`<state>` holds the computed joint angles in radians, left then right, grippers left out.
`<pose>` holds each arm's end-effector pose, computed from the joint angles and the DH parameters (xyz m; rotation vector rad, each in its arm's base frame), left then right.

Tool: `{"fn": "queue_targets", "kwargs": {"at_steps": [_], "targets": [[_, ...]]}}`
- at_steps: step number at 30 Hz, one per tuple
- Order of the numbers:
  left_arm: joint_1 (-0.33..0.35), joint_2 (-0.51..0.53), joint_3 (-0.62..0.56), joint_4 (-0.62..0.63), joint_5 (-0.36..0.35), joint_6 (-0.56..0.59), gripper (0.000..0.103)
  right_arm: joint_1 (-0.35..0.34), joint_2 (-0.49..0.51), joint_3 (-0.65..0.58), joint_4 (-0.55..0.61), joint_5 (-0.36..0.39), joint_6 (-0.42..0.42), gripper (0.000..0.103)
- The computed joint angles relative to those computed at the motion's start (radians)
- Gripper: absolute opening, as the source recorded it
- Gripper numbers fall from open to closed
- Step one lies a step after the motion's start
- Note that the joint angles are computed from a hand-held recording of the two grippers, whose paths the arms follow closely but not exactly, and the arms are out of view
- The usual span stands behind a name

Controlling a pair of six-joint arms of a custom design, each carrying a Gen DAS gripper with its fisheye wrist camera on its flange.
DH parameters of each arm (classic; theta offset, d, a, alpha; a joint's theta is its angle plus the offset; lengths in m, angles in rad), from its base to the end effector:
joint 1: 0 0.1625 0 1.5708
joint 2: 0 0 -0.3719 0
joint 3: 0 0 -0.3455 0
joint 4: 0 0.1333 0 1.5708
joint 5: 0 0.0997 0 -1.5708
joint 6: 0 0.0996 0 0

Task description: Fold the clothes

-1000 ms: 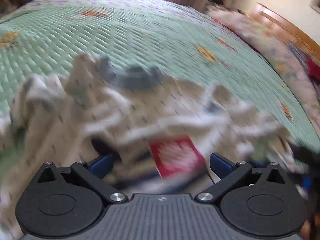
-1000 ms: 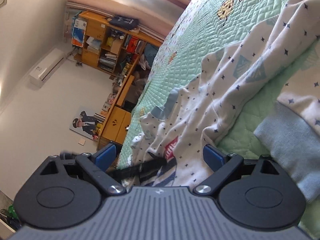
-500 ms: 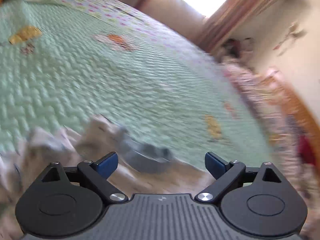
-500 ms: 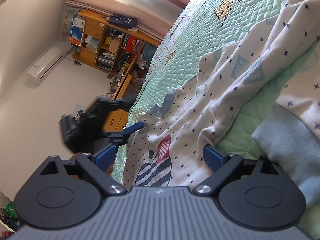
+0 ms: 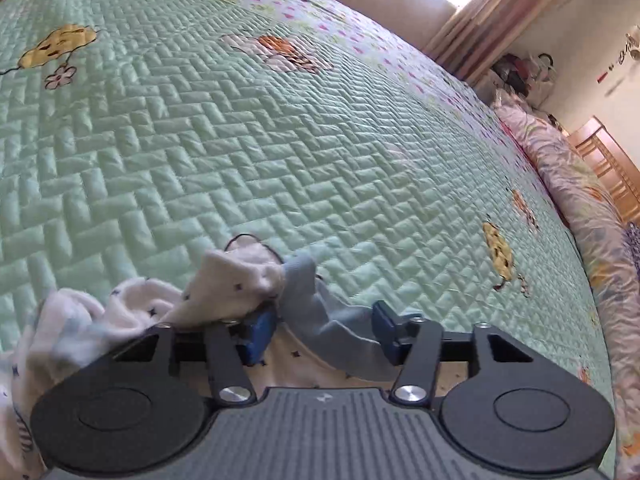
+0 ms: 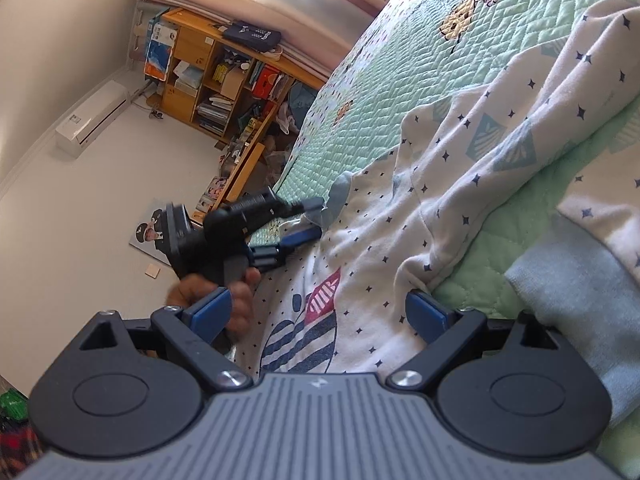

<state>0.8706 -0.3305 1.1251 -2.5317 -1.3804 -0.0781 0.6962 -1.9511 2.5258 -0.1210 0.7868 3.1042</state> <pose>-0.3401 -0.6397 -0.0433 0.8983 2.8725 -0.3411 -0.0011 -0.2663 0.1995 0.4007 2.3946 -1.7469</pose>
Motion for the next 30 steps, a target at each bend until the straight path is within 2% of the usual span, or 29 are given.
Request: {"fn": "queue_targets", "kwargs": {"at_steps": [1,2,3,6,9,11,12,14,16,18,20,22,25,26,27,28,30], "targets": [[-0.006,-0.020,0.030,-0.012,-0.017,0.022,0.080,-0.005,0.000,0.001,0.001,-0.005,-0.003,0.094],[-0.011,-0.044,0.071,-0.033,-0.042,0.039,0.084,-0.014,-0.002,0.004,0.005,-0.014,-0.007,0.094],[-0.011,-0.064,0.105,-0.047,-0.073,0.044,0.085,-0.022,-0.004,0.007,0.008,-0.023,-0.012,0.094],[-0.002,-0.137,0.210,-0.012,-0.254,0.090,0.085,-0.031,-0.006,0.010,0.012,-0.031,-0.020,0.094],[-0.019,-0.178,0.291,0.075,-0.302,0.161,0.085,-0.041,-0.007,0.012,0.015,-0.042,-0.024,0.094],[-0.014,-0.160,0.307,0.059,-0.289,0.157,0.083,-0.038,-0.011,0.012,0.014,-0.032,-0.018,0.093],[0.001,-0.138,0.287,0.039,-0.302,0.142,0.078,-0.039,-0.014,0.012,0.014,-0.026,-0.015,0.090],[0.021,-0.088,0.215,0.015,-0.302,0.065,0.066,-0.042,-0.014,0.011,0.015,-0.032,-0.012,0.090],[0.019,-0.045,0.150,-0.019,-0.248,0.003,0.035,-0.045,-0.015,0.014,0.013,-0.036,-0.015,0.090],[0.013,0.000,0.084,-0.050,-0.180,-0.049,0.028,-0.046,-0.013,0.012,0.014,-0.035,-0.023,0.090],[0.005,0.030,0.041,-0.089,-0.130,-0.087,0.034,-0.045,-0.012,0.010,0.018,-0.034,-0.031,0.090],[-0.005,0.000,0.089,-0.165,-0.151,-0.094,0.069,-0.059,-0.015,0.012,0.027,-0.050,-0.038,0.090],[-0.001,-0.072,0.186,-0.190,-0.266,-0.108,0.082,-0.065,-0.014,0.013,0.035,-0.053,-0.049,0.090],[-0.002,-0.094,0.217,-0.179,-0.284,-0.109,0.087,-0.063,-0.015,0.012,0.037,-0.049,-0.052,0.090],[-0.006,-0.117,0.246,-0.154,-0.285,-0.108,0.097,-0.060,-0.015,0.011,0.039,-0.044,-0.054,0.090],[-0.010,-0.132,0.268,-0.126,-0.278,-0.104,0.100,-0.059,-0.016,0.013,0.039,-0.040,-0.058,0.090],[-0.010,-0.123,0.267,-0.040,-0.270,-0.077,0.100,-0.058,-0.020,0.020,0.034,-0.033,-0.067,0.090]]}}
